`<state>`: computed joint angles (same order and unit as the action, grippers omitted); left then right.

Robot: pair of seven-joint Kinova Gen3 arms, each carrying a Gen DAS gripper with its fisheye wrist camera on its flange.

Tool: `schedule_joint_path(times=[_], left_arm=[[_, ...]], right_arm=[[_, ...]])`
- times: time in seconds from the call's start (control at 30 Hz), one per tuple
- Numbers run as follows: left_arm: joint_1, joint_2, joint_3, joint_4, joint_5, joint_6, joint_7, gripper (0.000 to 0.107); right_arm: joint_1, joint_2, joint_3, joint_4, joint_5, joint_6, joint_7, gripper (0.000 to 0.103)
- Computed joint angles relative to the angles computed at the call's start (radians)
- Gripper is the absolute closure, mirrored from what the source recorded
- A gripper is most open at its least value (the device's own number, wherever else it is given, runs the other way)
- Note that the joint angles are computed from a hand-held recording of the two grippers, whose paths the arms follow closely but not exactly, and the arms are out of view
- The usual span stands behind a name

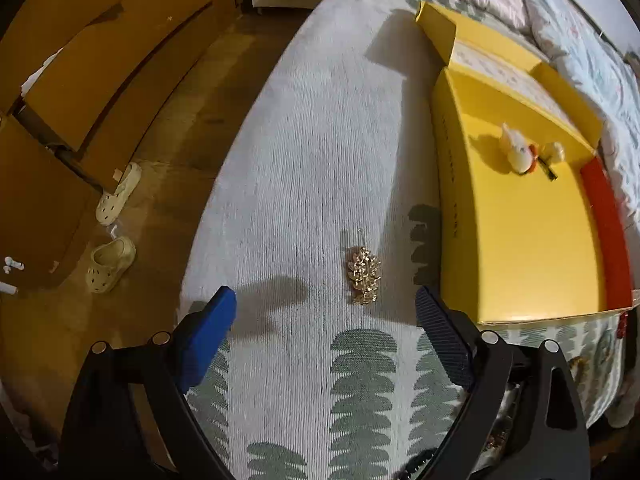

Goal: Organize jewelry
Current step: 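Close the left tool on the gold leaf brooch while the right tool grasps the blue hair clip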

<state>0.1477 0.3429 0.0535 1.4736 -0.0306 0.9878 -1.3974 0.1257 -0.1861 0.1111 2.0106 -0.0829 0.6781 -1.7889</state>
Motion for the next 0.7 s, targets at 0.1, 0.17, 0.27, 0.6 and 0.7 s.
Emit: schedule_joint_path(times=[0.1, 0.17, 0.27, 0.6, 0.7], left_arm=[[-0.012, 0.020, 0.002, -0.009, 0.016, 0.007, -0.009, 0.018], [-0.008, 0.038, -0.005, -0.024, 0.007, 0.027, 0.004, 0.018], [-0.033, 0.072, 0.006, -0.065, 0.053, 0.064, -0.006, 0.018], [-0.025, 0.149, 0.004, -0.146, 0.078, 0.143, 0.006, 0.018], [-0.044, 0.170, 0.015, -0.167, 0.106, 0.163, -0.009, 0.018]], right_arm=[[-0.016, 0.025, 0.028, 0.002, -0.061, -0.037, 0.051, 0.035], [-0.026, 0.082, 0.049, -0.047, -0.121, -0.024, 0.116, 0.035], [-0.028, 0.160, 0.028, -0.138, -0.134, 0.010, 0.147, 0.035], [-0.020, 0.403, -0.059, -0.409, -0.054, 0.152, 0.078, 0.039], [-0.008, 0.454, -0.064, -0.445, -0.063, 0.181, 0.089, 0.047]])
